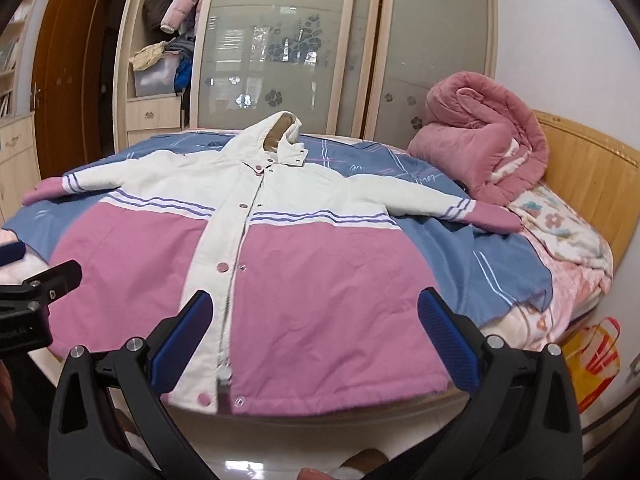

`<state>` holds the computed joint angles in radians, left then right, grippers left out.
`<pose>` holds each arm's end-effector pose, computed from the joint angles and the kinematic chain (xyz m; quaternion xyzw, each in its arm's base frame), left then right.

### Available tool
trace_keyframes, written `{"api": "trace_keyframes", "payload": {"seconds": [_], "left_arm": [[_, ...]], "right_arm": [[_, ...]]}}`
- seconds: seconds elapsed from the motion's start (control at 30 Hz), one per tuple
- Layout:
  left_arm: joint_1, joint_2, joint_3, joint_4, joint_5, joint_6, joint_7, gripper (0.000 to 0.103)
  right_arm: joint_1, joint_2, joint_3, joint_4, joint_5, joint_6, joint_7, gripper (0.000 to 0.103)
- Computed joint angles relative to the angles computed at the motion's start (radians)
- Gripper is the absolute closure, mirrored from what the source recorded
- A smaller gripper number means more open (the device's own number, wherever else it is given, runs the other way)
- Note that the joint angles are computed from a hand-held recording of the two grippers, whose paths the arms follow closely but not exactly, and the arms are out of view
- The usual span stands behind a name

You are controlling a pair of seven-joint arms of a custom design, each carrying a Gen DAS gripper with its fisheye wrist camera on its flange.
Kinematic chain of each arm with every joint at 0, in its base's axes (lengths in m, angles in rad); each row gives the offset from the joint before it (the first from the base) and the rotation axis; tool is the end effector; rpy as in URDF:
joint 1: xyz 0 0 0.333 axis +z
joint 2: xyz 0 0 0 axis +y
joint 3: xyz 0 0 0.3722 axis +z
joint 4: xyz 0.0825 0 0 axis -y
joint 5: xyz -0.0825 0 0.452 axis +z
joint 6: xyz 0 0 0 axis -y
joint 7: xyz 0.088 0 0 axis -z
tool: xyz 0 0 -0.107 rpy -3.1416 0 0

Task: Fold large clothes
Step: 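Reach the right gripper to the pink sleeve cuff and grasp it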

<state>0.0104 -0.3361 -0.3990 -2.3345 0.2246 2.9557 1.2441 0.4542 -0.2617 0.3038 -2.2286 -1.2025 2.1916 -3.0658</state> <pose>0.4908 -0.2412 0.5906 -0.5253 0.7175 -0.3457 0.2997 0.4169 0.3640 0.5477 -0.5297 0.6626 -0.4493 0.2803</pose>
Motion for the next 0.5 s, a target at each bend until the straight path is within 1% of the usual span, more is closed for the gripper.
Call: {"api": "trace_keyframes", "payload": {"seconds": [0.03, 0.07, 0.1, 0.13, 0.17, 0.2, 0.23, 0.27, 0.3, 0.33, 0.37, 0.4, 0.43, 0.47, 0.5], "left_arm": [[-0.002, 0.025, 0.003, 0.011, -0.010, 0.020, 0.029, 0.002], [-0.040, 0.053, 0.040, 0.023, -0.046, 0.036, 0.068, 0.002], [-0.050, 0.067, 0.053, 0.033, -0.079, 0.042, 0.093, 0.002], [-0.025, 0.084, 0.041, 0.050, -0.042, 0.052, 0.048, 0.002], [0.024, 0.097, 0.008, 0.067, 0.014, 0.071, -0.006, 0.002], [0.039, 0.117, 0.006, 0.089, 0.044, 0.101, -0.008, 0.002], [0.018, 0.139, 0.028, 0.112, 0.018, 0.112, 0.042, 0.002], [-0.037, 0.162, 0.078, 0.139, -0.031, 0.106, 0.107, 0.002], [-0.106, 0.191, 0.139, 0.180, -0.120, 0.089, 0.200, 0.002], [-0.157, 0.220, 0.183, 0.228, -0.219, 0.057, 0.295, 0.002], [-0.172, 0.241, 0.197, 0.267, -0.259, 0.023, 0.335, 0.002], [-0.181, 0.280, 0.205, 0.333, -0.297, -0.023, 0.383, 0.002], [-0.179, 0.312, 0.204, 0.382, -0.295, -0.043, 0.395, 0.002], [-0.175, 0.344, 0.203, 0.423, -0.222, -0.043, 0.344, 0.002], [-0.200, 0.390, 0.238, 0.476, -0.079, -0.024, 0.231, 0.002]], "right_arm": [[-0.008, 0.002, -0.008, 0.000, -0.026, 0.026, 0.015, 0.001], [-0.019, 0.003, -0.016, 0.001, -0.062, 0.055, 0.043, 0.001], [-0.032, -0.002, -0.024, -0.002, -0.115, 0.095, 0.079, 0.001], [-0.043, -0.008, -0.027, -0.004, -0.163, 0.118, 0.108, 0.001], [-0.057, -0.012, -0.027, -0.001, -0.222, 0.129, 0.139, 0.001], [-0.074, -0.013, -0.028, 0.011, -0.294, 0.128, 0.160, 0.001], [-0.082, -0.012, -0.031, 0.025, -0.313, 0.116, 0.154, 0.001], [-0.088, -0.011, -0.036, 0.038, -0.325, 0.110, 0.147, 0.001], [-0.103, -0.016, -0.050, 0.055, -0.345, 0.108, 0.151, 0.001], [-0.115, -0.026, -0.060, 0.061, -0.363, 0.113, 0.164, 0.001], [-0.132, -0.038, -0.074, 0.069, -0.385, 0.122, 0.183, 0.001], [-0.147, -0.042, -0.085, 0.078, -0.393, 0.132, 0.189, 0.001], [-0.166, -0.044, -0.109, 0.096, -0.372, 0.151, 0.177, 0.001], [-0.188, -0.044, -0.142, 0.114, -0.326, 0.191, 0.161, 0.001], [-0.211, -0.047, -0.167, 0.120, -0.301, 0.237, 0.169, 0.001]]}}
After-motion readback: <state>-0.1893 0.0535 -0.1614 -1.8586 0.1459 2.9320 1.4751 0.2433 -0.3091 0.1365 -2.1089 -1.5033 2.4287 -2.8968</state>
